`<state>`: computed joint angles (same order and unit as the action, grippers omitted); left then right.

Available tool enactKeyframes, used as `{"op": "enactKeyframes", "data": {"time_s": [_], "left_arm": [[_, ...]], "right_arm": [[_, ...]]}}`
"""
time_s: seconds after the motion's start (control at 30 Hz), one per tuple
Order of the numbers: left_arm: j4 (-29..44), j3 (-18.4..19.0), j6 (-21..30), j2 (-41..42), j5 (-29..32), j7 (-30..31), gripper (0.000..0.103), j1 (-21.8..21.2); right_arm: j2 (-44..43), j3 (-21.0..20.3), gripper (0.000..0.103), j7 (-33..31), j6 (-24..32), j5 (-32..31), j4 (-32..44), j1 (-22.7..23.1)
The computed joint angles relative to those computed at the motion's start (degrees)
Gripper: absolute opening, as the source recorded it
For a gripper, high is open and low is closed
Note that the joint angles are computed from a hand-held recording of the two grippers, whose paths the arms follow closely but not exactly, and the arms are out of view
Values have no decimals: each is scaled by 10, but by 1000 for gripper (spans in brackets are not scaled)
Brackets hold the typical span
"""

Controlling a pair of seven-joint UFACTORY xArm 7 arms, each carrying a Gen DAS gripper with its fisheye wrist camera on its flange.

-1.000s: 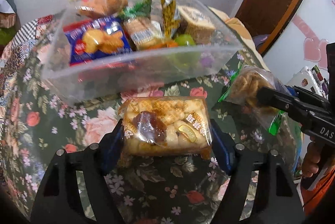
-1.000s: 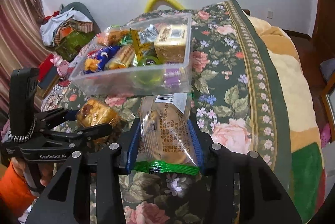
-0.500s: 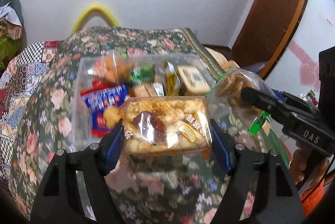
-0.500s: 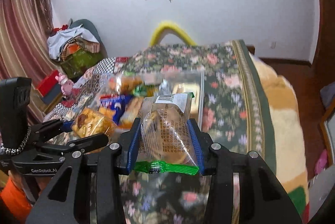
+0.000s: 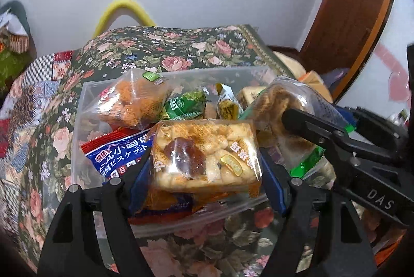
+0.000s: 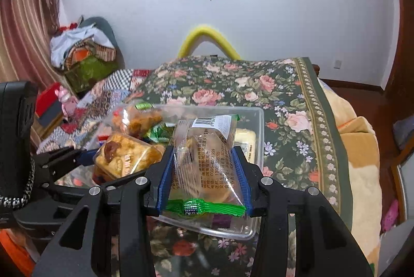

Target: Organize snacks

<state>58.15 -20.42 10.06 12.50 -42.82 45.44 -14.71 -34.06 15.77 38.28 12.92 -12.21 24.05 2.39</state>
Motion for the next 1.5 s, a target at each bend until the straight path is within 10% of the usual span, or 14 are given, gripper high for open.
{"op": "enactKeyframes", "data": {"time_s": [0.37,0.87,1.5], "left_arm": [[-35,-14,6,-58,-101,83,79,14],[-185,117,23,-387,-392,306,79,-94],[-328,181,-50,-626,-288,205,103,-186]], "right_arm": [[-51,-32,55,-25,43,41,-9,43],[-284,55,70,59,183,23,21,42],[-386,146,103,110,275,-6,74,54]]}}
